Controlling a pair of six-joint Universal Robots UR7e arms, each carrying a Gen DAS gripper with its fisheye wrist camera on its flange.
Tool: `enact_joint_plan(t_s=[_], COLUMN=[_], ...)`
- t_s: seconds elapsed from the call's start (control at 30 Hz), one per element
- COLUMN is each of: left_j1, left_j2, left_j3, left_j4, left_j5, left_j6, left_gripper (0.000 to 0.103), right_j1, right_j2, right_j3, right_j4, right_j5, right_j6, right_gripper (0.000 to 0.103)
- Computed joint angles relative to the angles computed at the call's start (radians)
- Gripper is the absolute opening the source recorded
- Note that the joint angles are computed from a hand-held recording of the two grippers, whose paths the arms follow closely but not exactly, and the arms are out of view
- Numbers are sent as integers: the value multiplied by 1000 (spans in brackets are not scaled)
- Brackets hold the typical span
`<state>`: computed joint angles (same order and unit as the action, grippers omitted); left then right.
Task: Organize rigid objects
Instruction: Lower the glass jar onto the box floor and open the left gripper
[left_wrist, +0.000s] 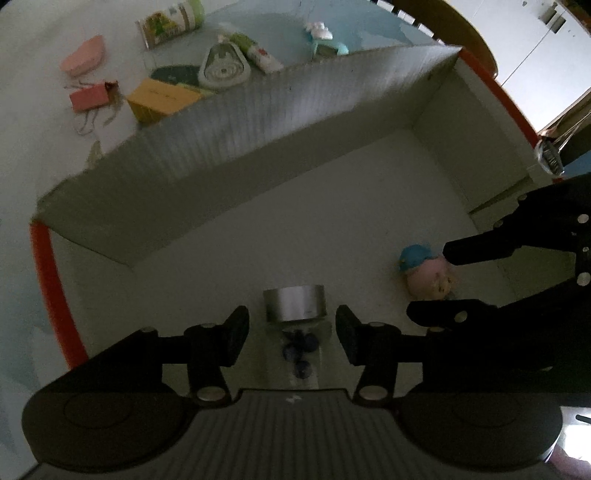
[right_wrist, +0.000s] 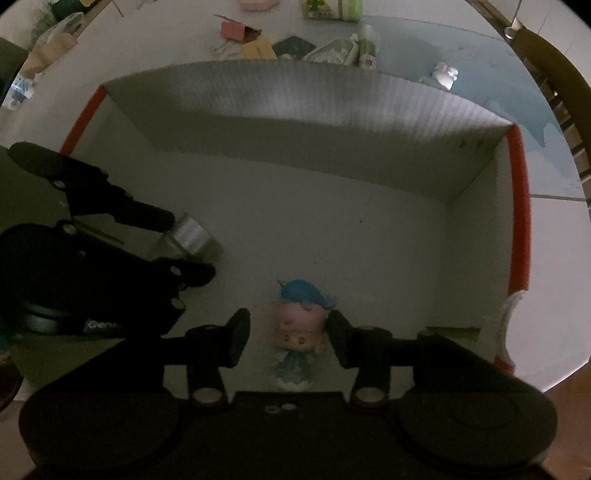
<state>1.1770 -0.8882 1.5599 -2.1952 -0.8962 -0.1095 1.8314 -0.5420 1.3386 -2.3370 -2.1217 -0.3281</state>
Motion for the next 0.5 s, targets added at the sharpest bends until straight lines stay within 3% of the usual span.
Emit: enact_joint_plan(t_s=[0.3, 0.5], left_j1=[-31, -50], left_j2=[-62, -107], left_j3=[66, 108], left_j4=[-86, -149], left_j5=[12, 4], left_j6=[35, 58], left_gripper=[53, 59], right_j1=[19, 41], right_j2=[-42, -61], right_j3=[22, 28], right_j4=[-18, -38], right_j5=[38, 62], right_j6=[-15, -27], right_gripper=[58, 63])
